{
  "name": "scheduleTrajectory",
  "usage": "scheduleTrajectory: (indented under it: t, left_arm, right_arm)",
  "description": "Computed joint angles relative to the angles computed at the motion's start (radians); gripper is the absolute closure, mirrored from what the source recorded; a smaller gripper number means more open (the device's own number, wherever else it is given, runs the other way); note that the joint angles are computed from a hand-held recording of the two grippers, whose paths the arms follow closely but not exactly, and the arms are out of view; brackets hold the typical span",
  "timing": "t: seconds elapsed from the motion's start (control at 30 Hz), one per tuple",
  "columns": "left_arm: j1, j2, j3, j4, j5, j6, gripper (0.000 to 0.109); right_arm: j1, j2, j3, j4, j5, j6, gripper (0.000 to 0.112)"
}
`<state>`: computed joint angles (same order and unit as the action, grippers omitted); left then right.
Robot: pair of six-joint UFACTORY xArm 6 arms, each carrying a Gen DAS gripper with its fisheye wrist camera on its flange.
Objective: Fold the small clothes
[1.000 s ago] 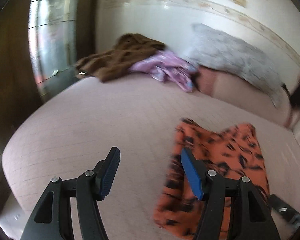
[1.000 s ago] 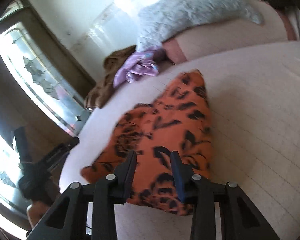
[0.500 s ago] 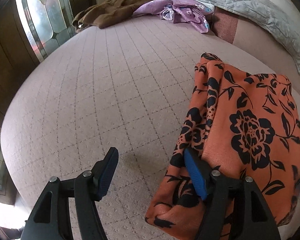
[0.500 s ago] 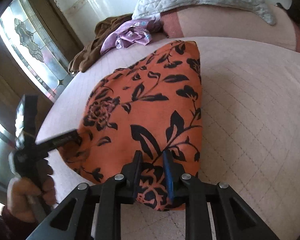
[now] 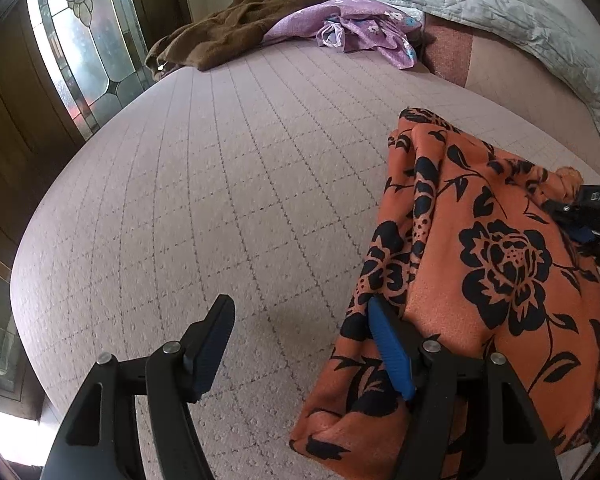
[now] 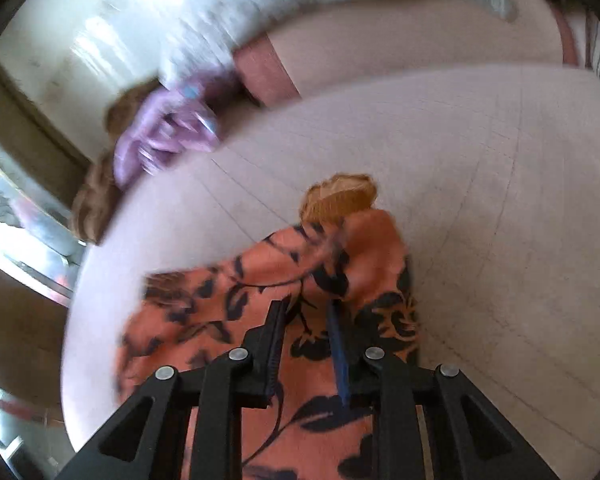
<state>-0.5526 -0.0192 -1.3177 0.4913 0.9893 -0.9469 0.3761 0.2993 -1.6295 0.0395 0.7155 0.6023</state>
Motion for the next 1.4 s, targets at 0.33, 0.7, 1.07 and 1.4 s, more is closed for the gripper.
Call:
scheduleTrajectory:
  t: [0.33, 0.7, 1.07, 1.4]
  left_arm:
    - [-0.008, -0.018, 0.018, 0.020, 0.000, -0.019, 0.039]
    - [0.003, -0.033, 0.038, 0.008, -0.017, -0.008, 0.036]
    - [0.010, -0.040, 0.050, 0.001, -0.032, -0.011, 0.037]
    - [0.004, -0.048, 0.065, 0.029, -0.044, -0.027, 0.034]
  right_arm:
    - [0.065, -0.066, 0.053, 0.067, -0.144, -0.131, 0.085]
    - [0.100, 0.094, -0.112, 0.090, -0.051, -0.147, 0.085]
    - [0.108, -0.330, 0.385, 0.031, -0.199, -0.160, 0.085]
    - [0.128, -0.588, 0.711, -0.069, -0.273, -0.285, 0.085]
